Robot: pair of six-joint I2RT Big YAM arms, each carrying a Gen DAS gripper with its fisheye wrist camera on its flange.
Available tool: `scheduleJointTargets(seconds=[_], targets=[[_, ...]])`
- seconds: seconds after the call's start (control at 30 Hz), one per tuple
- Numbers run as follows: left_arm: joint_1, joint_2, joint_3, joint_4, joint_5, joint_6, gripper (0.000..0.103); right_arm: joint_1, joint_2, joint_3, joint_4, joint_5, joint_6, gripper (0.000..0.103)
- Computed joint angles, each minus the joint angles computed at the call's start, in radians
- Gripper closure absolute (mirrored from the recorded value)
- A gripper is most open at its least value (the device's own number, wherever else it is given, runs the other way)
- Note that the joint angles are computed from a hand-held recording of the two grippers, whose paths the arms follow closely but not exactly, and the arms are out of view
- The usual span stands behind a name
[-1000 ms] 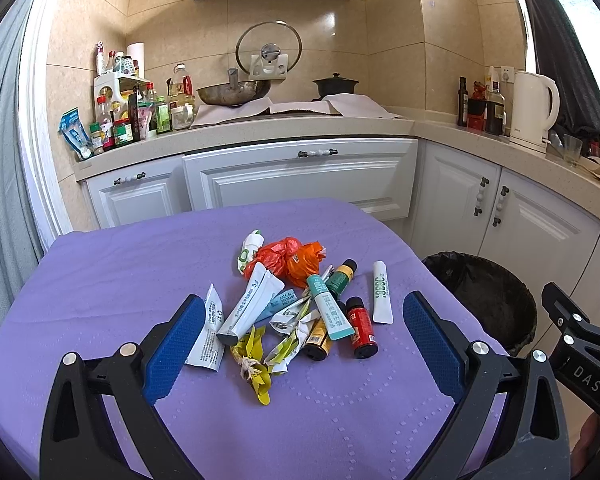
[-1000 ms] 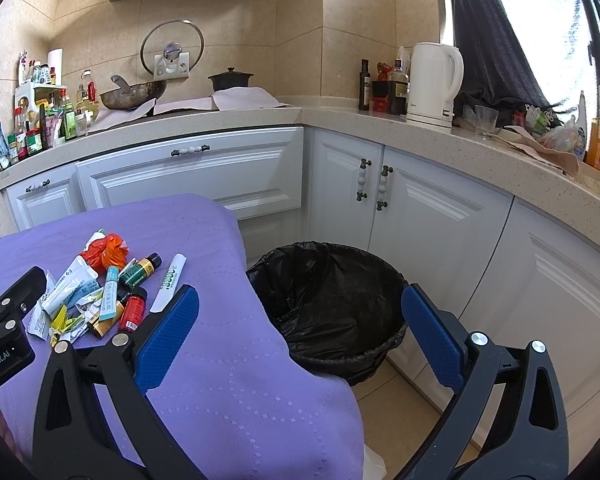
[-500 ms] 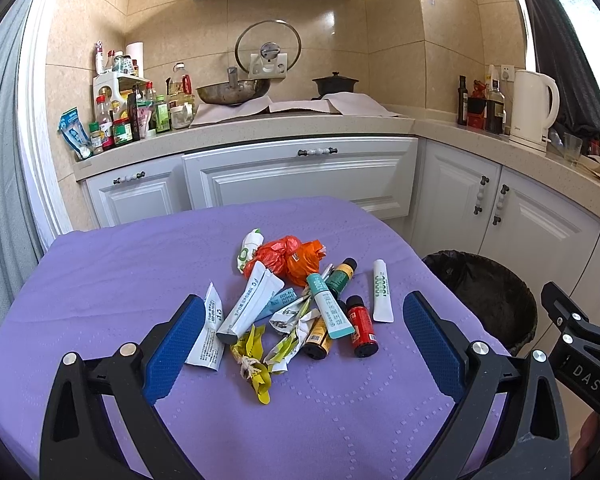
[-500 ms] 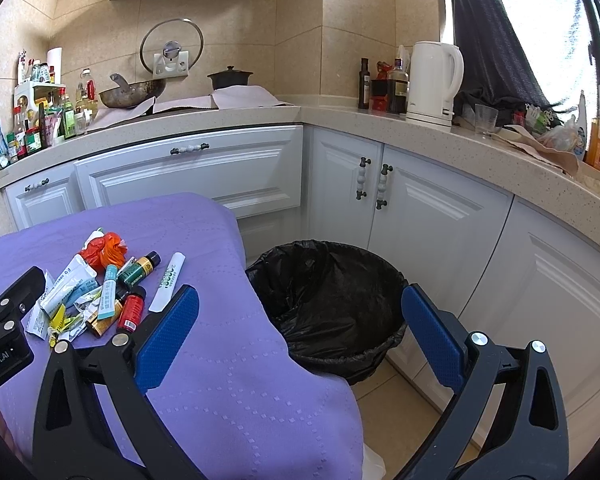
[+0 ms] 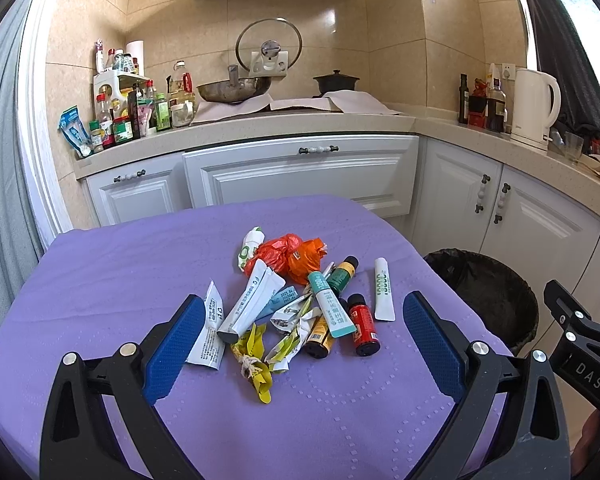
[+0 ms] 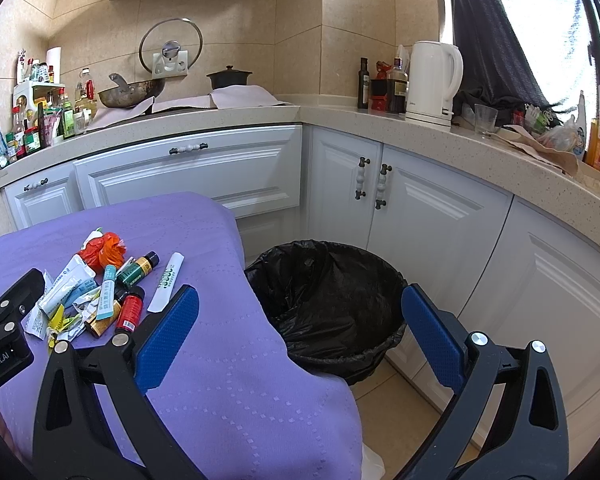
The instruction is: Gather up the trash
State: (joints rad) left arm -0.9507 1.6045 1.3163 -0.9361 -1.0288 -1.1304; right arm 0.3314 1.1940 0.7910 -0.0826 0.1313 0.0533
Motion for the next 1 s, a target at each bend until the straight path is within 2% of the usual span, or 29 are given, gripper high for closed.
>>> scheduleJointTargets(seconds=[0.27,0.67,1.0], targets=[[0.004,0.001,-0.003,-0.001,0.01,-0.004,0.007,-0.023,0.013,0.001,0.001,-0.017,-0.008,0.004],[0.043,-0.051,-0.114,-0.063,0.078,-0.095,0.007,0.03,0.084,0.018,-0.014,-0.006,0.01,0.004],[0.092,-0.088,-0.191,-0.034,0.152,-0.094,0.007,0.071,0.161,0.054,-0.034,-0.015,0.002,0.005]])
